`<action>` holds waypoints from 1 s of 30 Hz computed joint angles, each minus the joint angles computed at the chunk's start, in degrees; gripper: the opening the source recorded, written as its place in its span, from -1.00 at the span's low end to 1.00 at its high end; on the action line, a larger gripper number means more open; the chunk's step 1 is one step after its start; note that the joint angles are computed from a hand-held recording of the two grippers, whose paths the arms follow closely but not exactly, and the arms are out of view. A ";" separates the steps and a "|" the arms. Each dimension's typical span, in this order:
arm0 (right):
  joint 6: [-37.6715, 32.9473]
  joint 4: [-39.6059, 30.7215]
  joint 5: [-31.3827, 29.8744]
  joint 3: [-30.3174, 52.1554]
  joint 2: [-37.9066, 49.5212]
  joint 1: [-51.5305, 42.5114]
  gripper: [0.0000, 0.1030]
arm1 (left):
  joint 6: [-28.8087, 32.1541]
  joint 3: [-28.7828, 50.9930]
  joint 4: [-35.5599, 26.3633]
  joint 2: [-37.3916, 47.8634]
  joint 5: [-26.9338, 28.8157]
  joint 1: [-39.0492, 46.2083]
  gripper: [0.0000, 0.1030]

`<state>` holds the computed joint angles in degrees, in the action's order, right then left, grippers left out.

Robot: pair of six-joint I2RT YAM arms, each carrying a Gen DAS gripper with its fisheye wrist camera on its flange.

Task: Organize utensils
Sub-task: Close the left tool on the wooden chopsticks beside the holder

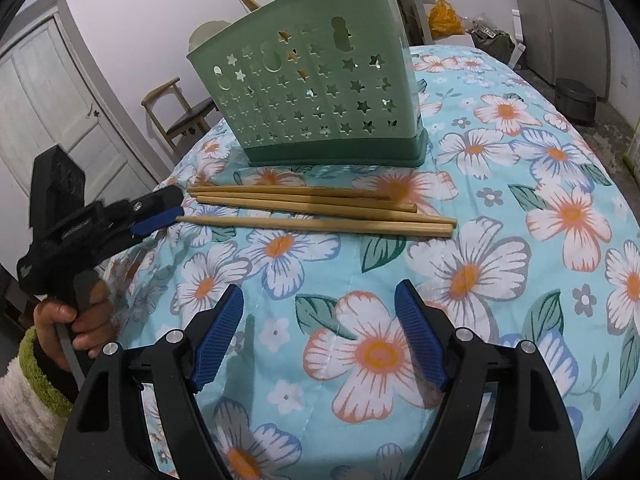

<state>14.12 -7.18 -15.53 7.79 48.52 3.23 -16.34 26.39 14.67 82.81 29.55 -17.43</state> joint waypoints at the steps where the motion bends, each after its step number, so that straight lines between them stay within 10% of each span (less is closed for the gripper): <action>1: 0.08 -0.30 -0.54 0.09 -0.07 -0.40 0.48 | 0.42 -0.52 -0.88 -0.96 0.80 0.00 0.10; 16: -0.94 -6.33 -8.01 0.51 -3.56 -6.89 0.48 | -1.49 -13.76 -2.00 -15.76 6.12 0.94 0.10; 30: -1.81 -6.00 -5.46 4.85 -0.55 -3.69 0.34 | -21.74 -15.29 16.77 -6.89 11.83 1.61 0.01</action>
